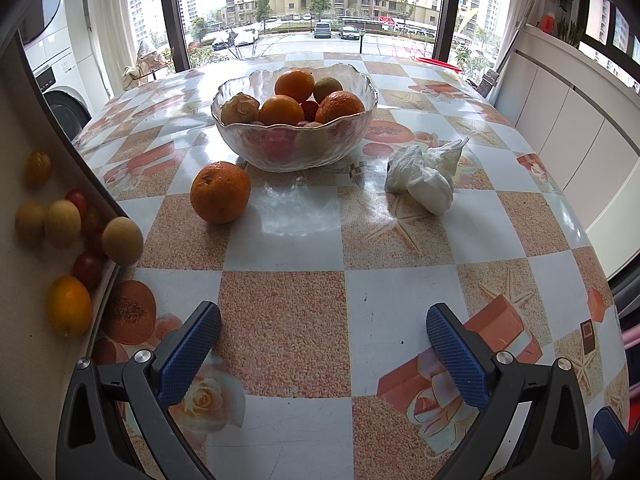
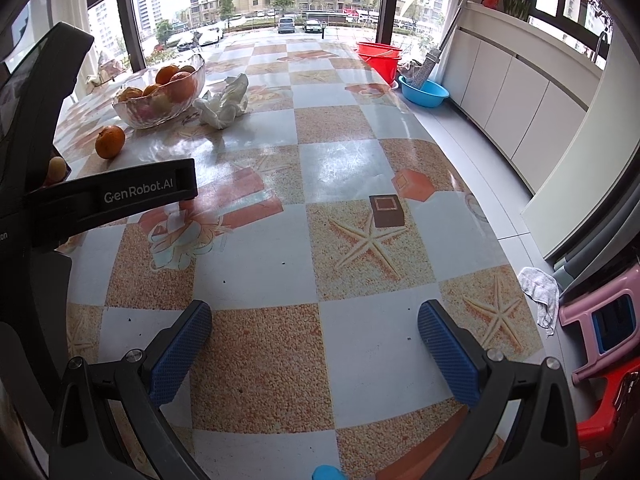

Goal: Organize fruits

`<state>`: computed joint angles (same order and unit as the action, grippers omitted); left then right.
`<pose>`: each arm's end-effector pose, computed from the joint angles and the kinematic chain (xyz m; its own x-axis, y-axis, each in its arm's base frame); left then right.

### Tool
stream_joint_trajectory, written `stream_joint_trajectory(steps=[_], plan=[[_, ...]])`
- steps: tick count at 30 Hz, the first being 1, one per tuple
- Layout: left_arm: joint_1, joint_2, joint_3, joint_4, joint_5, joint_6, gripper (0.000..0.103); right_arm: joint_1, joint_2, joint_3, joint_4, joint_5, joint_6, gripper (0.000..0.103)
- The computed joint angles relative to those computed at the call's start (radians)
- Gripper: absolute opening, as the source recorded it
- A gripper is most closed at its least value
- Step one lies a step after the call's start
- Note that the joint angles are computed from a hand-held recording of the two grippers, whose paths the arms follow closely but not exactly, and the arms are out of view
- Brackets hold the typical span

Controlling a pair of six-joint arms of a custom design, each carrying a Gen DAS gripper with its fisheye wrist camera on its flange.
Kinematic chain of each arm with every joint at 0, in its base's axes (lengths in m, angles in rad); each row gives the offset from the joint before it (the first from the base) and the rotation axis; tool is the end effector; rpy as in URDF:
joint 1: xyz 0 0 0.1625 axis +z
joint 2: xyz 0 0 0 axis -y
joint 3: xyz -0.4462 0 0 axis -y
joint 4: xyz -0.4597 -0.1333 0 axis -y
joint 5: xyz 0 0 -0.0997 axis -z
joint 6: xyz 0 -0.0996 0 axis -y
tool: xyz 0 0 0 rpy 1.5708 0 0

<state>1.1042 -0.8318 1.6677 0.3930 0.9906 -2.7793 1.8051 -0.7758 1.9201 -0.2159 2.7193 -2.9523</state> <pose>-0.0764 -0.5693 0.0393 -0.6256 0.4965 -0.6018 0.6903 0.7116 -0.1305 0.1465 -0.4311 -0.0360 -0.5511 0.5751 0.6045 -0.0837 0.6828 -0.7258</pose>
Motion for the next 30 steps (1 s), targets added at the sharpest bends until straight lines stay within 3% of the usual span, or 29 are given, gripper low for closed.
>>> stream_joint_trajectory(steps=[30], plan=[[-0.001,-0.022,0.023,0.000,0.000,-0.001,0.103,0.001,0.000,0.002,-0.002,0.003,-0.001,0.103]])
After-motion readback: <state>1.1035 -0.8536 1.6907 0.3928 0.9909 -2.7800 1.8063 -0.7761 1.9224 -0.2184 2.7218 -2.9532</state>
